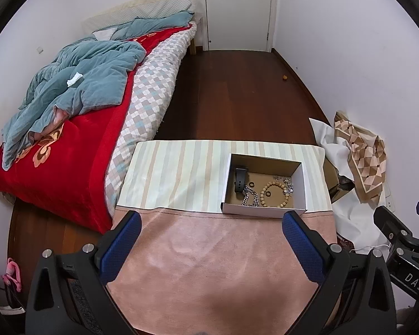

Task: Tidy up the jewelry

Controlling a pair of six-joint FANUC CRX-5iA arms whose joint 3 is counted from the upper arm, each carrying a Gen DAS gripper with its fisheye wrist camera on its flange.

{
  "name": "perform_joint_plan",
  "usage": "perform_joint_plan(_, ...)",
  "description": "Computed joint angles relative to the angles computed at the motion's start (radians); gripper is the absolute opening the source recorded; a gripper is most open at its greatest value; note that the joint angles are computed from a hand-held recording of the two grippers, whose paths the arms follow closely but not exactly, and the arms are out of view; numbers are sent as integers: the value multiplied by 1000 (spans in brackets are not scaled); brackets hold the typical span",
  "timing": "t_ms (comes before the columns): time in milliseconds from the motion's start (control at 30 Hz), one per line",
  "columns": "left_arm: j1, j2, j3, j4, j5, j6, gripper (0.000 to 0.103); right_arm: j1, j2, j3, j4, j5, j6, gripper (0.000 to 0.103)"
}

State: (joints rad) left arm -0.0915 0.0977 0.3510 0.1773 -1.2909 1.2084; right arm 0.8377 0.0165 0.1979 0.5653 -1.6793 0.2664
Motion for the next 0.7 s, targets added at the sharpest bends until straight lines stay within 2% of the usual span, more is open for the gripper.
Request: perform_joint_plan(700, 2, -8, -11, 8, -5, 0, 103, 3, 7, 12, 1, -5, 12, 103)
